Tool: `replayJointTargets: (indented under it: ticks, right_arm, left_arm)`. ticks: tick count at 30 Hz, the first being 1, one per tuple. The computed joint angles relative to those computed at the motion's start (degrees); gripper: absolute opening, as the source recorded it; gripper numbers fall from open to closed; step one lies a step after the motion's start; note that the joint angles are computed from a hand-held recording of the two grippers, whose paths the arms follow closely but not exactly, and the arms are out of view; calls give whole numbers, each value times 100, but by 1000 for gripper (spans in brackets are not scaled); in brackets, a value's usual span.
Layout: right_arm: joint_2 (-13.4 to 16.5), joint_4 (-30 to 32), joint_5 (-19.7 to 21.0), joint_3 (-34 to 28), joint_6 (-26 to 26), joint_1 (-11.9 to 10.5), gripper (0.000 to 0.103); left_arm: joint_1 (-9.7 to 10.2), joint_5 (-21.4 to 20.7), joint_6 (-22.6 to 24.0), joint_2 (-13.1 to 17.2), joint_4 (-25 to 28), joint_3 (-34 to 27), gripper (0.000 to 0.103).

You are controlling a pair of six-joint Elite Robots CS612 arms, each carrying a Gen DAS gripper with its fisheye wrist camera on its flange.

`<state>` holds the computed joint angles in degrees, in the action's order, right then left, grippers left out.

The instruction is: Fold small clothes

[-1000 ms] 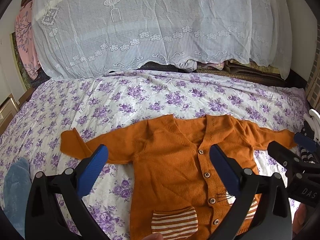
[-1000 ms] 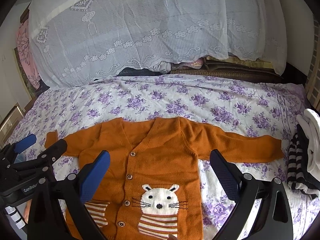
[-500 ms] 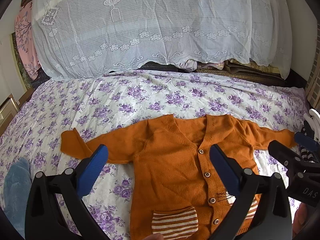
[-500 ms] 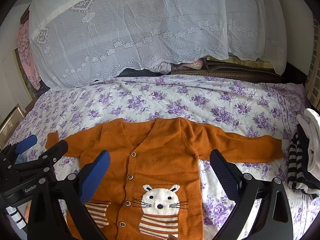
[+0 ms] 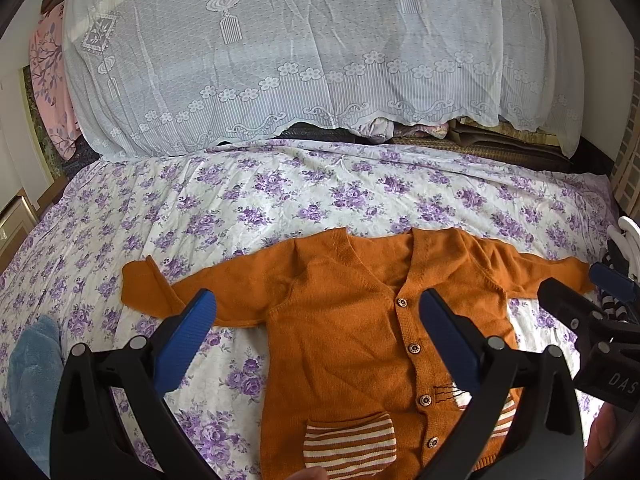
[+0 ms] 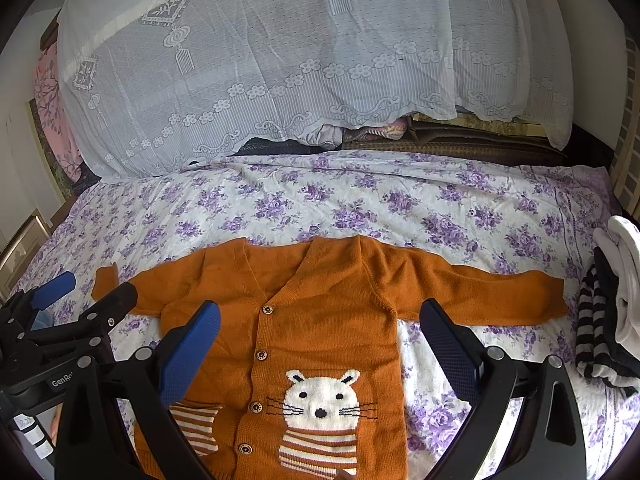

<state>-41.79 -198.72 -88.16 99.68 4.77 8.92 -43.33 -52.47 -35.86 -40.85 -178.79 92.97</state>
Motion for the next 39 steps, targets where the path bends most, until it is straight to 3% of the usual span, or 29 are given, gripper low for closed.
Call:
replayJointTargets:
  ticks: [29, 33, 39]
  right_arm:
    - [26, -122, 14, 3, 58, 7, 100]
    - [115, -177, -45, -76, 98, -27, 100]
    - [381, 528, 215, -459, 488, -212, 100]
  left_arm:
    - [32, -100, 61, 87, -42, -64, 99]
    - [144, -280, -8, 200, 240, -263, 99]
    - [395, -613, -406, 403, 847, -551, 99]
